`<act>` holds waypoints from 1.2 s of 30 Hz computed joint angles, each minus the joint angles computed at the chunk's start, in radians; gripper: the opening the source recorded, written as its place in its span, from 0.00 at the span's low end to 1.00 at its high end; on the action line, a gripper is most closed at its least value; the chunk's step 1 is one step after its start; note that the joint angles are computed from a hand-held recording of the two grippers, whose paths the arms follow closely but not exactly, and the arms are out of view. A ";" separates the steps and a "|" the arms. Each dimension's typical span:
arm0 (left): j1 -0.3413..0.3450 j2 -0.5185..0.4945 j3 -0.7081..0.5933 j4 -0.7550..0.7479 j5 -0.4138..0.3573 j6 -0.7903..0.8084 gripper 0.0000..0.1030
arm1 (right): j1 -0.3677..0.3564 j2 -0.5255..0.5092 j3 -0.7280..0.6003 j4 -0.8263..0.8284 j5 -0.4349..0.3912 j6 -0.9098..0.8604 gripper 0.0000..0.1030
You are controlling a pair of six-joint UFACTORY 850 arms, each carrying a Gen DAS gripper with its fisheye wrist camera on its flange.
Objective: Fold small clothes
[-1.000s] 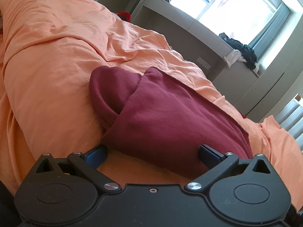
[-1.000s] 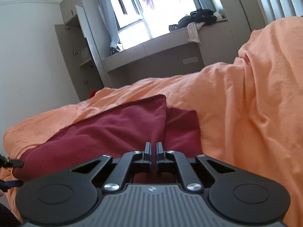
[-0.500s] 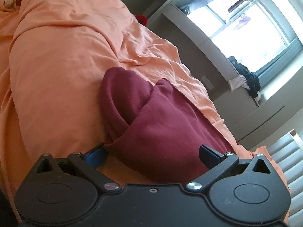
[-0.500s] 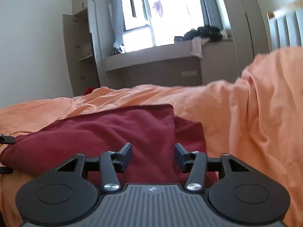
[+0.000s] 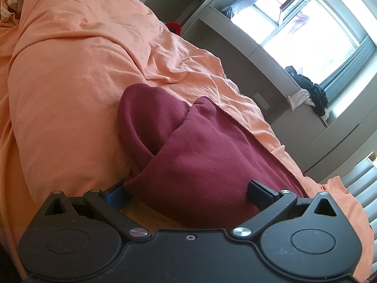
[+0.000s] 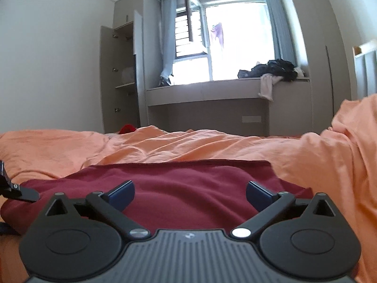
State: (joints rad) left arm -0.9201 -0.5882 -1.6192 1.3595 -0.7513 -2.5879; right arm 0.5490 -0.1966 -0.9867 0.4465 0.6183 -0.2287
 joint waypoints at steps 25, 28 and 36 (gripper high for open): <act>-0.010 -0.014 -0.038 -0.020 -0.067 -0.001 0.28 | 0.025 -0.024 0.021 0.083 -0.010 -0.096 0.99; -0.012 -0.015 -0.054 -0.007 -0.081 0.029 0.21 | 0.026 -0.021 0.019 0.095 -0.016 -0.105 1.00; -0.025 -0.057 -0.165 0.056 -0.115 0.152 0.16 | 0.021 -0.007 0.026 0.088 -0.048 -0.112 1.00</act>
